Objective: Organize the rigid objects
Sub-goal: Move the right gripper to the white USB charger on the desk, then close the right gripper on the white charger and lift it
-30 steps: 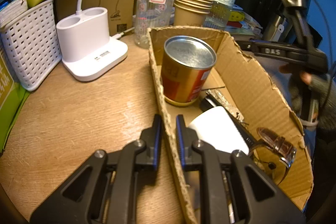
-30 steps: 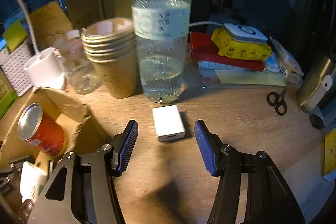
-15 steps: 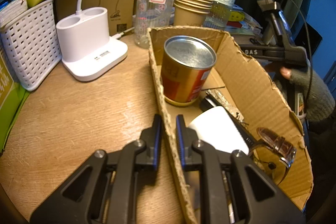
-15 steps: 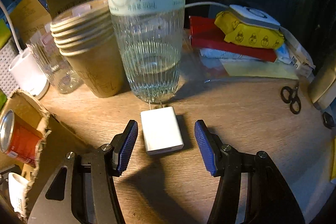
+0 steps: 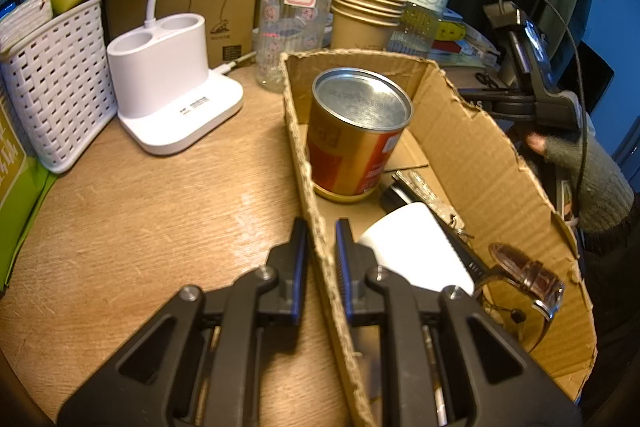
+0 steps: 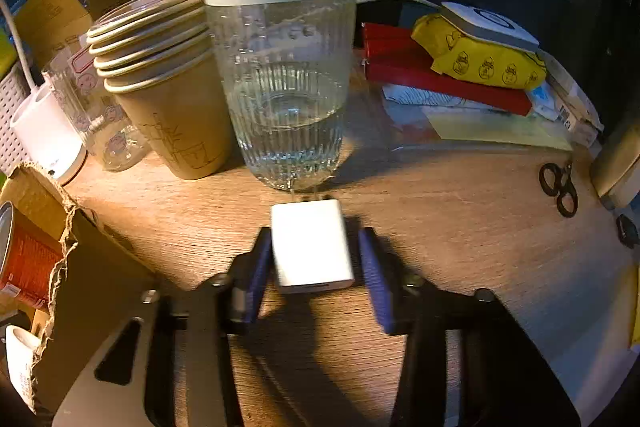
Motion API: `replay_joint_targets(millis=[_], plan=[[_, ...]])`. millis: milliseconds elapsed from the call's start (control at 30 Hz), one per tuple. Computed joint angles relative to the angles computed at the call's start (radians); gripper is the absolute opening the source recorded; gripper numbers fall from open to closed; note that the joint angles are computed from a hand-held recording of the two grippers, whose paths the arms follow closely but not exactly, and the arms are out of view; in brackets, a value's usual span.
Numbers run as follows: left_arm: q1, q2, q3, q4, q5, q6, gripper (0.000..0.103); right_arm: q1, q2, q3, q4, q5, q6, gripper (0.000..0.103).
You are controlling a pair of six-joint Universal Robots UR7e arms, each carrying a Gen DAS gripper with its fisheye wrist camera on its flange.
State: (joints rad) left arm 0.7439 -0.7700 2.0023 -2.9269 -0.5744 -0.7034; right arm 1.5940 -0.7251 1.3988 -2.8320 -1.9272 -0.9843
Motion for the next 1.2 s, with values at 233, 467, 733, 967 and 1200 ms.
replay_joint_targets(millis=[233,467,733,967,1200], plan=[[0.000,0.000,0.000,0.000,0.000,0.000,0.015,0.003,-0.013,0.031,-0.030,-0.007,-0.016,0.037],[0.000,0.000,0.000,0.000,0.000,0.000,0.015,0.005,-0.044,0.083,-0.074,-0.004,-0.048,0.037],[0.000,0.000,0.000,0.000,0.000,0.000,0.015,0.010,-0.104,0.157,-0.116,0.023,-0.062,0.037],[0.000,0.000,0.000,0.000,0.000,0.000,0.015,0.009,-0.173,0.242,-0.143,0.066,-0.062,0.037],[0.000,0.000,0.000,0.000,0.000,0.000,0.015,0.009,-0.255,0.344,-0.166,0.111,-0.074,0.037]])
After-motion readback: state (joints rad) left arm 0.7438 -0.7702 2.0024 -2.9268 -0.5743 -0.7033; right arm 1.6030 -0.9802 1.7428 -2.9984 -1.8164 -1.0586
